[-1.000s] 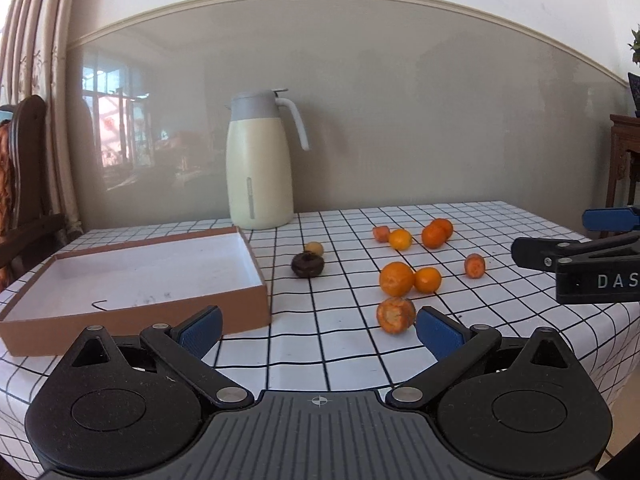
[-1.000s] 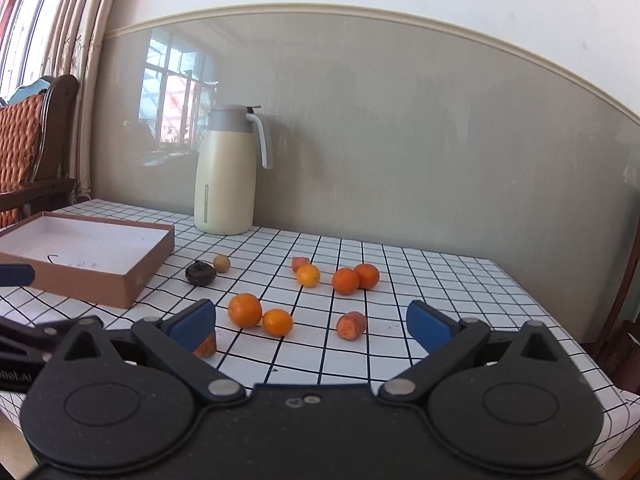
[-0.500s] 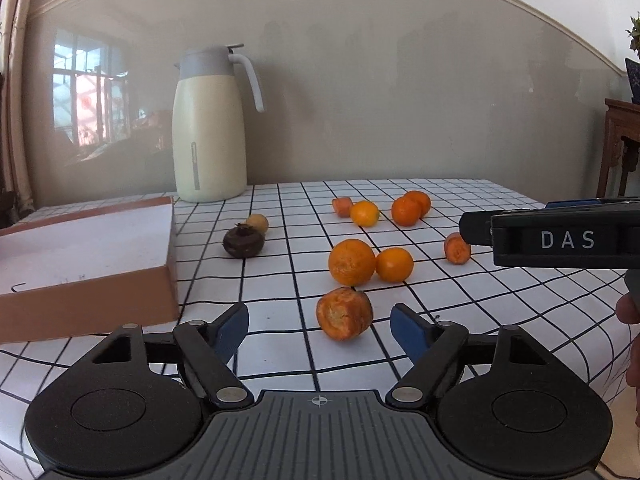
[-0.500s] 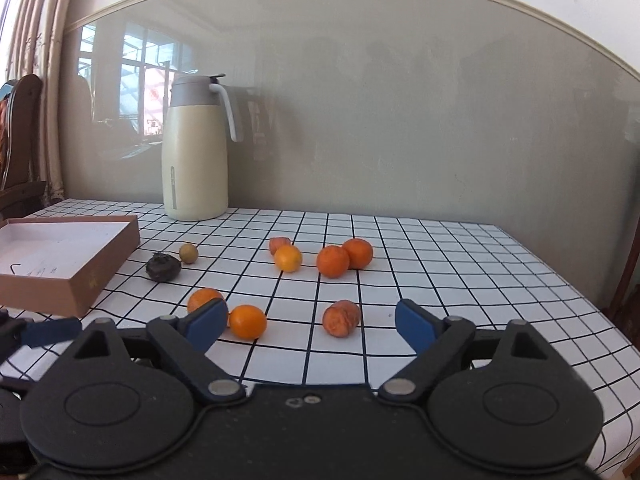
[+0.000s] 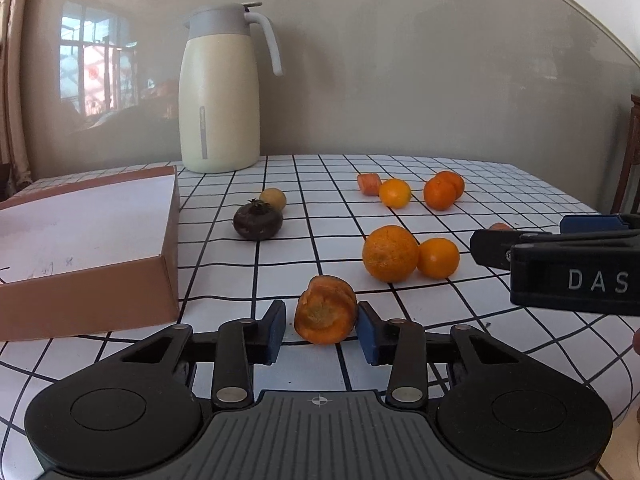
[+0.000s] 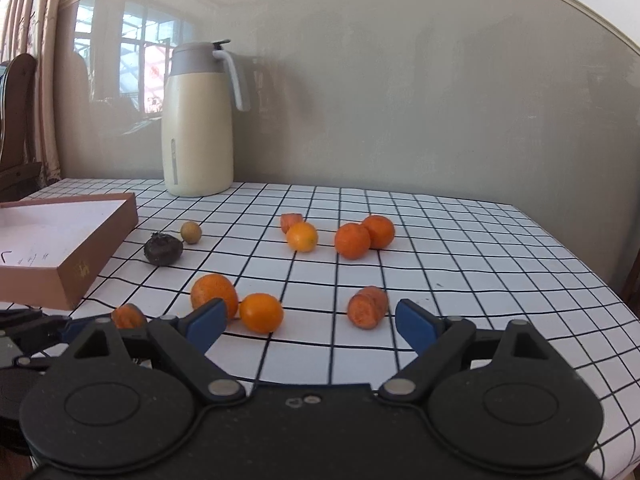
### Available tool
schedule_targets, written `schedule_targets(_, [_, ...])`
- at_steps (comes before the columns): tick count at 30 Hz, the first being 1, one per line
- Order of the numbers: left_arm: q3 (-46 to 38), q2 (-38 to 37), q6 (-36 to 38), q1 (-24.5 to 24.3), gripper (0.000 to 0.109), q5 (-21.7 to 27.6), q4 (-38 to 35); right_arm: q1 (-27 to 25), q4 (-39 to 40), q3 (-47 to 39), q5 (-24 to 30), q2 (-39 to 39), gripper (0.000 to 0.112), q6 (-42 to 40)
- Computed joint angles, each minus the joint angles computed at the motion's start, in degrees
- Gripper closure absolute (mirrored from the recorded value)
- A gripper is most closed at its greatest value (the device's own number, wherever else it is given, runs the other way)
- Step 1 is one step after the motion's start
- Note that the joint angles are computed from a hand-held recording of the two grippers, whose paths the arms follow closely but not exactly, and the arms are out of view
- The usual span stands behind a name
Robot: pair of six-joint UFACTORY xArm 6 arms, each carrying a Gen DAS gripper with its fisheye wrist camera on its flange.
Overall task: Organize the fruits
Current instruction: 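Close the right tool on the small tangerine while the left tool lifts its fruit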
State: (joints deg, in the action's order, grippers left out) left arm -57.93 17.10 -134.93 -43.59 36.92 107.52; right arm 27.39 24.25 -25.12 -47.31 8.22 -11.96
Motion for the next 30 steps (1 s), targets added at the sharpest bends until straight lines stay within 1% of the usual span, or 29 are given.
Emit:
schedule_targets(4, [0.41, -0.52, 0.38, 1.38, 0.075, -0.64, -0.03, 0.41, 0.35, -2.42, 2.7, 1.36, 0.035, -1.56])
schedule_targets(6, [1.05, -0.98, -1.36, 2.39, 0.075, -1.26, 1.14, 0.5, 0.61, -3.63, 3.94, 2.0, 0.039, -2.13])
schedule_targets(9, [1.57, -1.39, -1.86, 3.03, 0.075, -1.71, 2.14, 1.24, 3.08, -5.91, 5.79, 3.28, 0.047, -4.89])
schedule_targets(11, [1.55, -1.39, -2.18, 3.3, 0.075, -2.11, 2.73, 1.6, 4.75, -7.32, 7.29, 4.07, 0.055, -6.77])
schedule_targets(12, [1.48, -1.35, -2.19, 3.41, 0.075, -2.3, 2.88, 1.78, 5.54, -7.94, 7.83, 4.47, 0.058, -7.59])
schedule_targets(13, [1.48, -1.36, -2.26, 3.49, 0.075, -2.43, 3.06, 1.95, 5.96, -8.47, 7.36, 5.1, 0.06, -7.77])
schedule_targets(16, [1.38, -1.34, -2.94, 3.79, 0.075, -2.87, 3.67, 1.79, 5.89, -9.49, 7.12, 5.81, 0.061, -7.76])
schedule_targets(17, [1.3, -1.3, -3.26, 3.93, 0.075, -3.07, 3.9, 1.67, 6.0, -9.8, 7.49, 5.91, 0.064, -7.86])
schedule_targets(20, [1.24, -1.35, -3.69, 4.23, 0.075, -3.61, 4.43, 0.02, 1.29, -8.36, 9.0, 4.34, 0.076, -4.22])
schedule_targets(22, [1.24, -1.35, -3.58, 4.3, 0.075, -3.79, 4.62, 0.78, 2.21, -7.76, 8.52, 4.12, 0.076, -5.79])
schedule_targets(26, [1.21, -1.33, -3.96, 4.51, 0.075, -4.02, 5.12, 1.83, 3.54, -8.01, 11.18, 3.75, 0.077, -8.27])
schedule_targets(29, [1.17, -1.27, -3.66, 4.55, 0.075, -4.06, 5.14, 2.58, 5.19, -9.12, 11.37, 4.57, 0.077, -10.16])
schedule_targets(30, [1.11, -1.21, -3.65, 4.55, 0.075, -4.01, 5.18, 2.54, 5.59, -9.91, 12.21, 4.98, 0.077, -10.71])
